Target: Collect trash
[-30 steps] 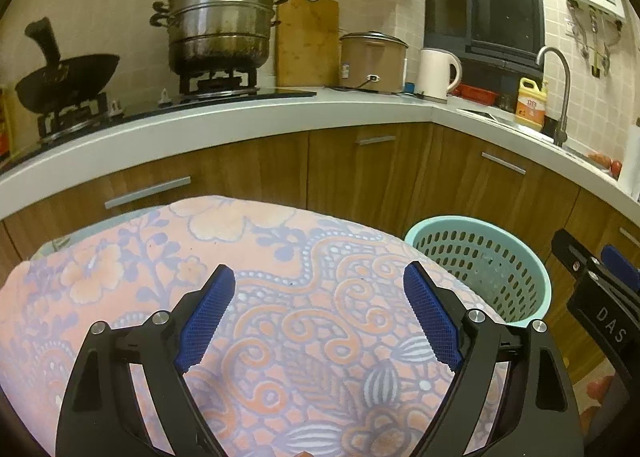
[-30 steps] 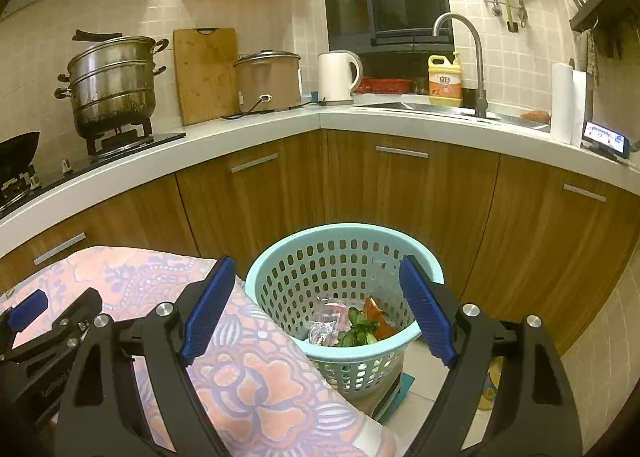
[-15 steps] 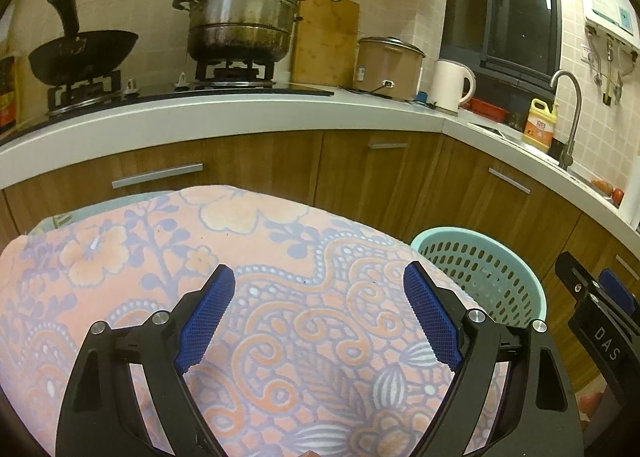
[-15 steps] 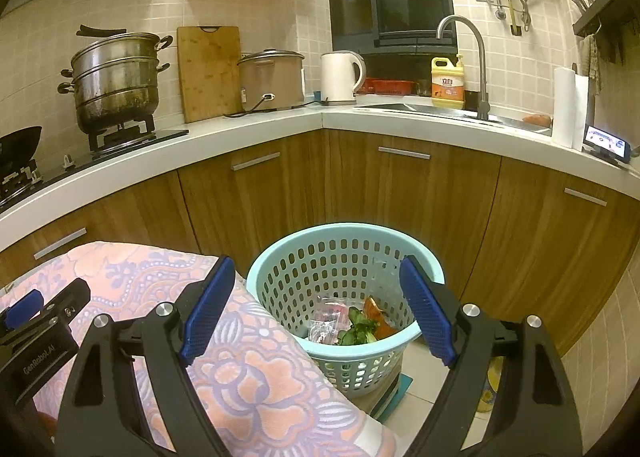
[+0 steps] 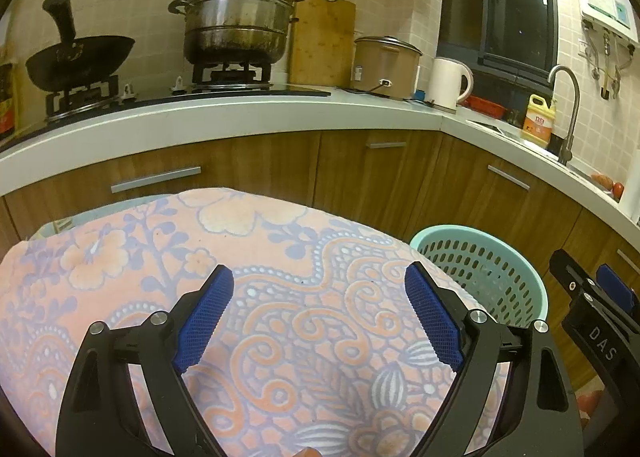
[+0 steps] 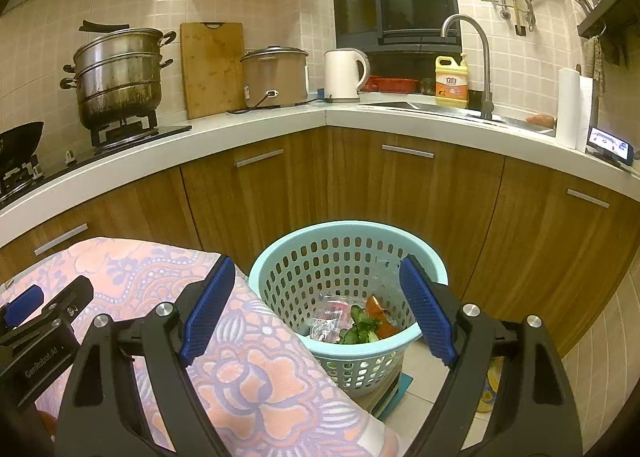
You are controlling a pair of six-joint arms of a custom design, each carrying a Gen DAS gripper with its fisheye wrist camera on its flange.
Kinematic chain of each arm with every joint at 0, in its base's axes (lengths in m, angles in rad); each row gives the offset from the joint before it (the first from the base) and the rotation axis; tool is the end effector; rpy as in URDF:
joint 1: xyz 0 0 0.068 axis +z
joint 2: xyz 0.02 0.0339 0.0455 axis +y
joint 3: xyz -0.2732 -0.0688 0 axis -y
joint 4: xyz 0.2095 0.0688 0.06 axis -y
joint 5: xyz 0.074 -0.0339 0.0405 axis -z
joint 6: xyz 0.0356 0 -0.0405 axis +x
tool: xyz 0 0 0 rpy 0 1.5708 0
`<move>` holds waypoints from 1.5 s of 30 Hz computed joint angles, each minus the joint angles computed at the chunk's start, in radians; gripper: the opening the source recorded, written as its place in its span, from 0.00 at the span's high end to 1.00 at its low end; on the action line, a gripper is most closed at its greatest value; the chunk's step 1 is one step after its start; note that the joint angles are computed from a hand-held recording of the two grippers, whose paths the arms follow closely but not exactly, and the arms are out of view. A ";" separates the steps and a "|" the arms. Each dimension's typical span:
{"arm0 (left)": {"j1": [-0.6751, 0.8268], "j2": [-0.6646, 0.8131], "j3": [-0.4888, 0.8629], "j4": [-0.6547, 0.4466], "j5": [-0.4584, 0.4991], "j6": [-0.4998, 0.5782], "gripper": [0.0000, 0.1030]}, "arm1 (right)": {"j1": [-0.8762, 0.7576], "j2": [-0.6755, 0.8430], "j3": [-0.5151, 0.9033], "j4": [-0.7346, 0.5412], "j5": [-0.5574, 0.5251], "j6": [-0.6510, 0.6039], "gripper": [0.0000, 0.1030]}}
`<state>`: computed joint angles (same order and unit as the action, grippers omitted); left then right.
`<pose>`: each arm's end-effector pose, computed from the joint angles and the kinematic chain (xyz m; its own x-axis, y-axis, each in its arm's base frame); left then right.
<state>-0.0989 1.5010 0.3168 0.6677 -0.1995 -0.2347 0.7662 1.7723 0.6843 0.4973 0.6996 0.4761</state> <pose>0.2298 -0.0157 0.1608 -0.4606 -0.1834 -0.8685 -0.1869 0.9765 -0.1070 0.2387 0.1979 0.1671 -0.4232 0.0794 -0.9025 0.0549 0.9966 0.0619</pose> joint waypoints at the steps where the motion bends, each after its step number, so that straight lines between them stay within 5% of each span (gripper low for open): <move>1: -0.002 -0.002 -0.001 -0.001 -0.002 0.001 0.17 | 0.000 -0.001 0.001 0.000 -0.001 0.000 0.22; 45: -0.009 -0.013 0.005 -0.019 -0.006 0.011 0.13 | 0.000 0.011 0.018 -0.023 -0.005 0.008 0.18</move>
<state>-0.1077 1.4880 0.3216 0.6488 -0.2053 -0.2242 0.7666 1.7834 0.7023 0.4747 0.6943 0.4845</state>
